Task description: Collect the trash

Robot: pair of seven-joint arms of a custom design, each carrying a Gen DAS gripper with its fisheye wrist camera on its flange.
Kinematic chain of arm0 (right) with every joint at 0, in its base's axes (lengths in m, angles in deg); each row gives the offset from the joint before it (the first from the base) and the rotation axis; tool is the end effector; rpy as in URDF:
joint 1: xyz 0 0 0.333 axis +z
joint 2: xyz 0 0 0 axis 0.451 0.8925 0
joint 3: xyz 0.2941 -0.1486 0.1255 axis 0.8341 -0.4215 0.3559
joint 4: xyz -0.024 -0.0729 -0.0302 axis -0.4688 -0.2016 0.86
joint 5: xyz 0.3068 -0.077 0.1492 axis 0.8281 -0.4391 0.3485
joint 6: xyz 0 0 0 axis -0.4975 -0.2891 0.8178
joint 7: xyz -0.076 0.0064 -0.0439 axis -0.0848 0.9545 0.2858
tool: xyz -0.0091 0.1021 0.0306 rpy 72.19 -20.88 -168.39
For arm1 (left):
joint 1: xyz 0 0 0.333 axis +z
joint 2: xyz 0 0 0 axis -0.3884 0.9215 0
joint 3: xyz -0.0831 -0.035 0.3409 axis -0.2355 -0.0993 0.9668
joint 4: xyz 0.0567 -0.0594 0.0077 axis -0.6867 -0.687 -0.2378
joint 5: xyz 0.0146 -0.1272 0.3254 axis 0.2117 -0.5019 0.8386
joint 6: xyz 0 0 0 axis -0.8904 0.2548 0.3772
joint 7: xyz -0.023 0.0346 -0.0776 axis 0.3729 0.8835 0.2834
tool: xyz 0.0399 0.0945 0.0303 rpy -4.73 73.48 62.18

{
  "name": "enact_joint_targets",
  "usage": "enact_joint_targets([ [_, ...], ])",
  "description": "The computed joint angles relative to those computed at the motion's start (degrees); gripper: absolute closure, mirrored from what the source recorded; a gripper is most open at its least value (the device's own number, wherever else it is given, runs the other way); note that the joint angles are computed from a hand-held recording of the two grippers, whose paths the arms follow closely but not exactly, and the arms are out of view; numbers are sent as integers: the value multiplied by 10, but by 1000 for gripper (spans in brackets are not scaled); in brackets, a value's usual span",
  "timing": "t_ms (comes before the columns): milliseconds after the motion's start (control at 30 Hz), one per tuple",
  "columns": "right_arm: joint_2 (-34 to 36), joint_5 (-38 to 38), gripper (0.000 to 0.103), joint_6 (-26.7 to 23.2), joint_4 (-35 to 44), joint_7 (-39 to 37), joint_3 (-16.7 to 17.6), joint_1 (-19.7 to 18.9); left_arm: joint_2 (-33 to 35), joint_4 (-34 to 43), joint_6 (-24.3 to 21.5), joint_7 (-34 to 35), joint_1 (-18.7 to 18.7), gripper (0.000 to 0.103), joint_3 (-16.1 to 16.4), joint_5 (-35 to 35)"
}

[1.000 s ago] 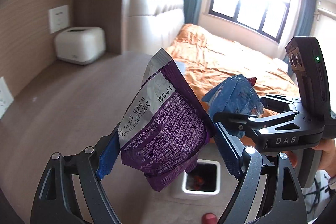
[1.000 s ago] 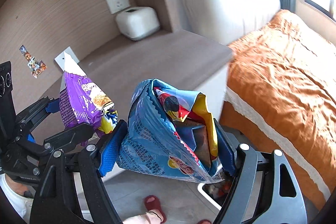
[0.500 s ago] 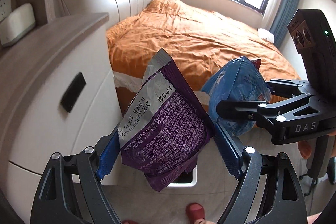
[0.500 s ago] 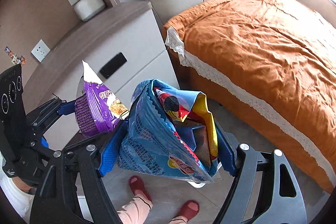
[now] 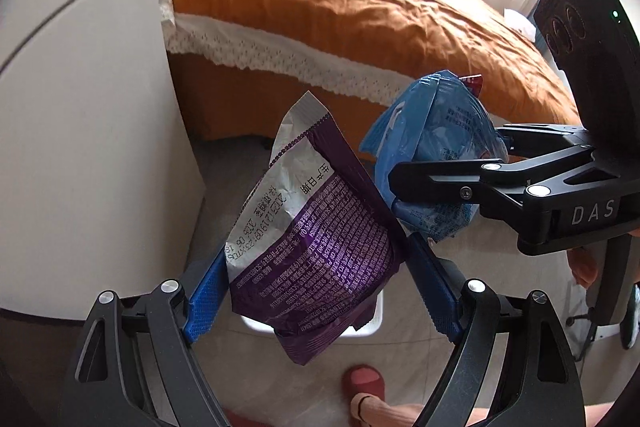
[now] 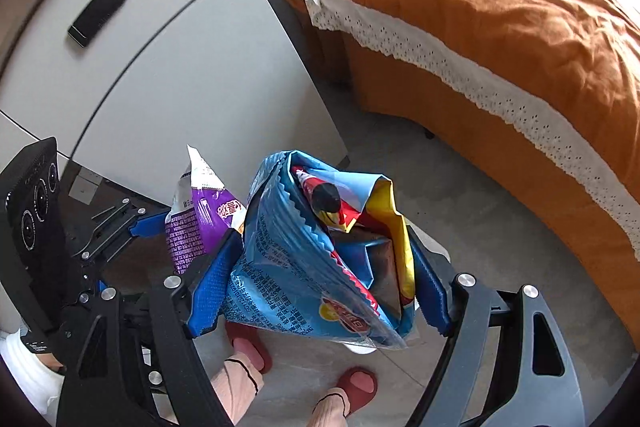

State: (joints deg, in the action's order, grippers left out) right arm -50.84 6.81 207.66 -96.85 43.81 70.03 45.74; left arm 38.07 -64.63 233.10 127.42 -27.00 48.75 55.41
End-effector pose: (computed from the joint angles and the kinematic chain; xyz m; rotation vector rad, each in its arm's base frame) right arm 0.6085 0.2408 0.5040 -2.0009 1.7849 -0.0688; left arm 0.6254 -0.2331 0.4601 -1.6380 2.4560 -0.8435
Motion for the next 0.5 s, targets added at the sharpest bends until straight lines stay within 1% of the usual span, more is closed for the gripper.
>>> enact_joint_targets([
  [67,15,18,24,28,-18,-8,4,-6,20,-4,5,5,7,18,-7,-14],
  [100,22,26,24,37,-24,-11,5,-7,30,-4,11,0,3,17,-5,-11],
  [133,29,31,22,45,-30,-14,6,-8,36,-8,16,-6,0,10,-3,-7],
  [167,35,33,17,51,-35,-16,6,-8,47,-9,17,-6,2,5,-7,-8],
  [233,44,34,4,57,-43,-16,5,-5,62,-10,22,-11,2,5,-10,-4],
  [267,47,30,4,61,-48,-9,1,-2,61,-17,26,-13,3,5,-11,0],
  [333,54,24,4,48,-48,-3,-2,0,64,-20,29,-21,3,5,-11,9],
  [400,55,6,4,39,-48,14,-11,9,61,-18,23,-28,8,5,-15,9],
  [500,47,-4,4,15,-39,24,-10,11,50,-17,17,-34,15,5,-18,7],
])
